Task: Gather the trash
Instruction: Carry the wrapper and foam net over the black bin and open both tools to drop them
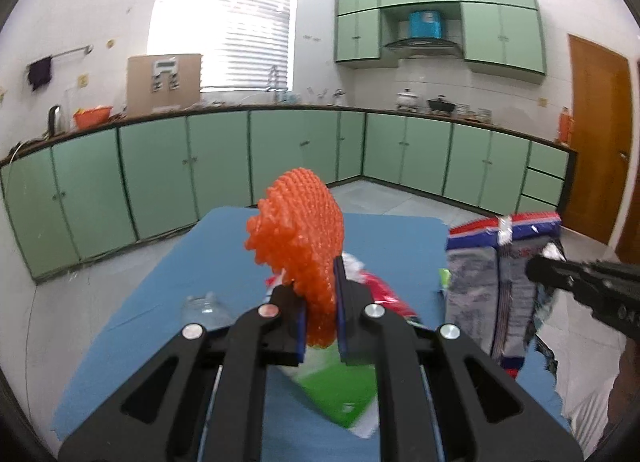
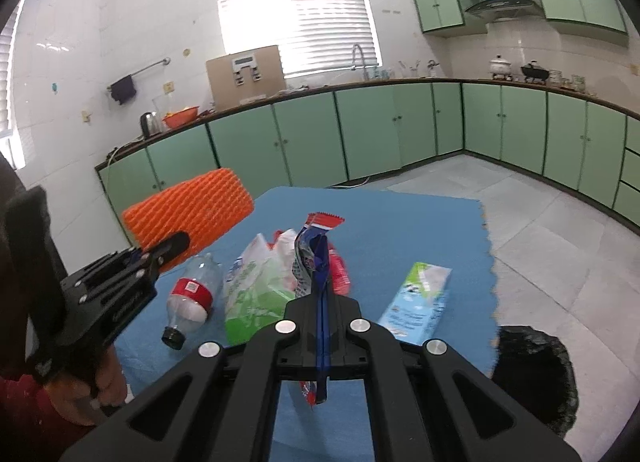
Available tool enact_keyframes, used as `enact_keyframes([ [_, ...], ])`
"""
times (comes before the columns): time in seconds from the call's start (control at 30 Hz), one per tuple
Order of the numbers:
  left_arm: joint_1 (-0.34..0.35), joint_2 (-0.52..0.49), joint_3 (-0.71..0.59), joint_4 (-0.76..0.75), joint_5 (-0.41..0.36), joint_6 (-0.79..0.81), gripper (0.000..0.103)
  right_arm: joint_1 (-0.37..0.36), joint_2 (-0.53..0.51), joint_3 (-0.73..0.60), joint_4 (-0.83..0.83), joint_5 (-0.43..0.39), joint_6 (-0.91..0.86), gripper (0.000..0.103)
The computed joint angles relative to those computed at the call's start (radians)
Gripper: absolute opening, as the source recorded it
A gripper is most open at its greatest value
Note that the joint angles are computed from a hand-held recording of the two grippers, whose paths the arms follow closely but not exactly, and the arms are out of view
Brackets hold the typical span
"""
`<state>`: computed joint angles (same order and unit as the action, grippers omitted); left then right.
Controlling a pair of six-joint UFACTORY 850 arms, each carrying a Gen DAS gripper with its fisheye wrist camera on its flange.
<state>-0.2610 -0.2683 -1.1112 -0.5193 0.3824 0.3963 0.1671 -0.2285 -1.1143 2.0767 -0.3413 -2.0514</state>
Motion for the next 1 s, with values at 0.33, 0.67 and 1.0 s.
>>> enact_keyframes([
  [0.33,-0.089,-0.040,-0.038,0.148,-0.029,-0.127,0.010,-0.083,0.068,0.065,0.129,0.042,-0.097,0.000],
  [0.67,-0.176,-0.142,-0.153,0.354,-0.083,-0.314,0.010,-0.203,0.101,0.110,0.249,0.069,-0.190,0.000],
  [1.0,-0.247,-0.274,-0.284,0.565,-0.144,-0.502,0.010,-0.317,0.080,0.128,0.295,0.087,-0.225,0.000],
])
